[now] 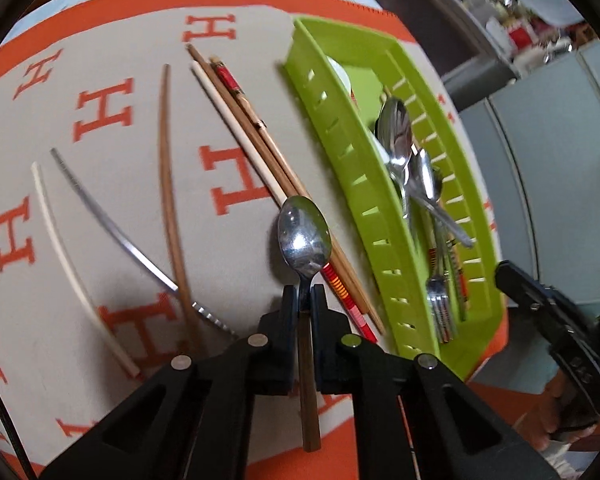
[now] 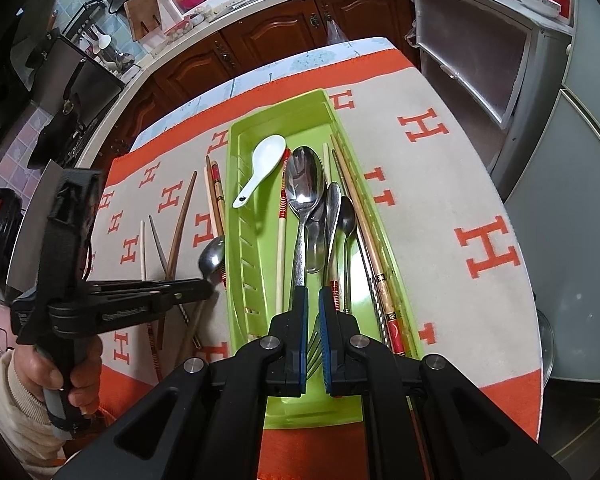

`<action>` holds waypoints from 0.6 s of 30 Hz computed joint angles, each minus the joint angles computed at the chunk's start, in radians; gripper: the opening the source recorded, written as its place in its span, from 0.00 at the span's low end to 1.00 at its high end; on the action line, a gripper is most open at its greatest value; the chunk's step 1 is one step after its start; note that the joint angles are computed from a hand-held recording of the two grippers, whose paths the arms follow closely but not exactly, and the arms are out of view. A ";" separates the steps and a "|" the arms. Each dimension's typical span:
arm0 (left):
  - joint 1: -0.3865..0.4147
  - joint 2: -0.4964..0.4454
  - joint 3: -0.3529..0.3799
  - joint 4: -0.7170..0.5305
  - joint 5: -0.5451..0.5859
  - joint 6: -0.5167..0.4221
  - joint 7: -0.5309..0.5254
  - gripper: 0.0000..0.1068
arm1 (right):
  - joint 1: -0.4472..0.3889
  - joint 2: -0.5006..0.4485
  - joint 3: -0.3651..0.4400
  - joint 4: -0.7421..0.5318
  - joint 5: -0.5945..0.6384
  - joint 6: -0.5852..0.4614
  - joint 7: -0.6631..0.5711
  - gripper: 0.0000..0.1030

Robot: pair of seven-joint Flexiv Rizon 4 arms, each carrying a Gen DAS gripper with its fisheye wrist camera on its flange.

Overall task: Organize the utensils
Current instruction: 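Lower the steel spoon into the green tray and open the left tool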

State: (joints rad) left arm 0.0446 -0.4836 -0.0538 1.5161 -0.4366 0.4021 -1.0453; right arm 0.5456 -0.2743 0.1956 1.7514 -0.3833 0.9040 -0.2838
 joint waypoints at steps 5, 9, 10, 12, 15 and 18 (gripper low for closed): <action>0.032 0.044 -0.007 0.029 -0.082 -0.022 0.013 0.03 | 0.001 0.002 0.001 -0.002 0.000 0.009 -0.001 0.05; 0.035 0.088 -0.008 0.056 -0.135 -0.014 0.021 0.03 | 0.003 0.020 -0.003 0.007 -0.018 0.017 0.019 0.05; 0.028 0.094 -0.011 0.055 -0.146 -0.005 0.015 0.03 | 0.003 0.026 -0.005 0.010 -0.026 0.015 0.026 0.05; 0.014 0.103 -0.014 0.050 -0.154 0.011 0.006 0.03 | 0.002 0.037 -0.005 0.016 -0.035 0.012 0.040 0.05; -0.010 0.096 -0.022 0.038 -0.162 0.044 -0.023 0.03 | -0.002 0.054 -0.003 0.029 -0.047 0.007 0.064 0.05; -0.037 0.082 -0.027 0.021 -0.146 0.088 -0.062 0.03 | -0.009 0.072 0.001 0.050 -0.057 0.008 0.084 0.05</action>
State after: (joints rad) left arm 0.0072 -0.4020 -0.0803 1.5371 -0.5821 0.4904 -1.1077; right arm 0.5369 -0.2023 0.1964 1.8015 -0.4403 0.9121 -0.1998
